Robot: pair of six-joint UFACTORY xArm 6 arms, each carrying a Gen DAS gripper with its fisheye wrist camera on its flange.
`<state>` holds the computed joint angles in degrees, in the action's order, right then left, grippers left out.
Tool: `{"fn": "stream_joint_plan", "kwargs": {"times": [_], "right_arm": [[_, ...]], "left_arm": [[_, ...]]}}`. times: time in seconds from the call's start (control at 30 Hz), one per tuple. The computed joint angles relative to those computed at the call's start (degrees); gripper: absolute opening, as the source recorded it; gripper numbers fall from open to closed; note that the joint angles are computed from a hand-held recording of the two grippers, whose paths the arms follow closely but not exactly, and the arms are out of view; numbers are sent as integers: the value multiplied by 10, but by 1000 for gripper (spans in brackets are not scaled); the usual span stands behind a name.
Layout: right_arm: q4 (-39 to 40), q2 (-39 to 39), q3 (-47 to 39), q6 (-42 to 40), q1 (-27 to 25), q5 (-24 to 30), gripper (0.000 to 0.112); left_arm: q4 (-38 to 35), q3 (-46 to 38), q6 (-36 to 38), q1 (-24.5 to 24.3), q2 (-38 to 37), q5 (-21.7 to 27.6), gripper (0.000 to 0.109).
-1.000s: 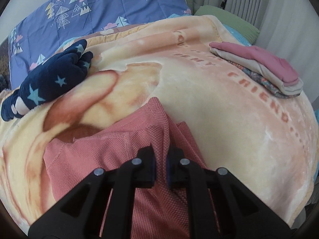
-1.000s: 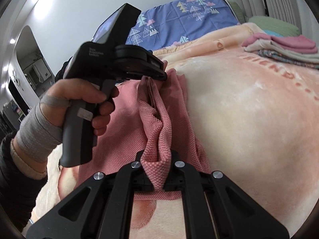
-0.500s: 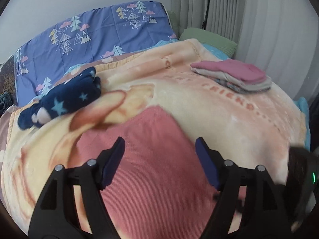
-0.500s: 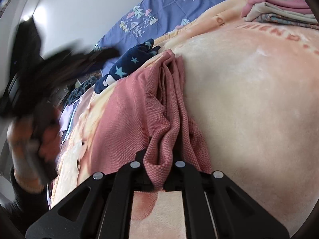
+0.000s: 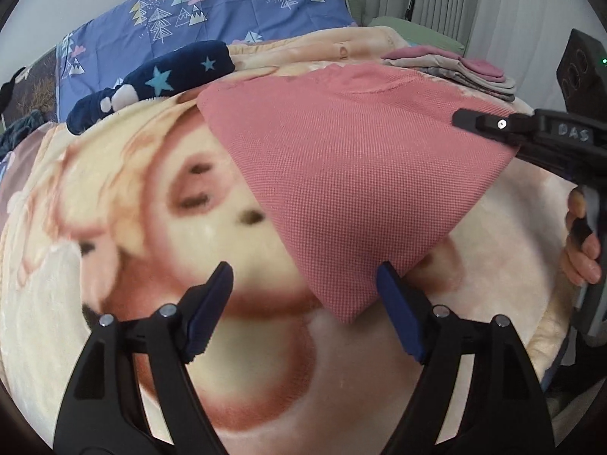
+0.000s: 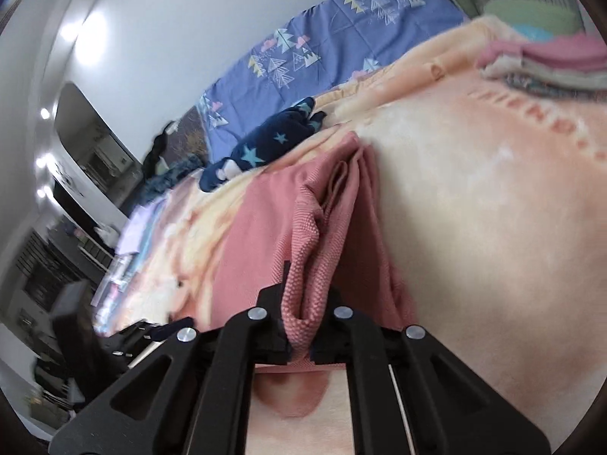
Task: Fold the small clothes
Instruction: 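Release and press the folded bundle flat with both grippers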
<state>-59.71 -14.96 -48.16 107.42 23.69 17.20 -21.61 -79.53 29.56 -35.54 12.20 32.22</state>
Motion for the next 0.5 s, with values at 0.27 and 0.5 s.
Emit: {"fn": "stream_joint_plan", "kwargs": {"times": [0.27,0.5], "right_arm": [[139,-25,71,-64,-17,-19,10],[37,-22,15,-53,11,59,12]], "left_arm": [[-52,-16,16,15,9,30,28],[-96,-64,64,-10,38,24,5]]}}
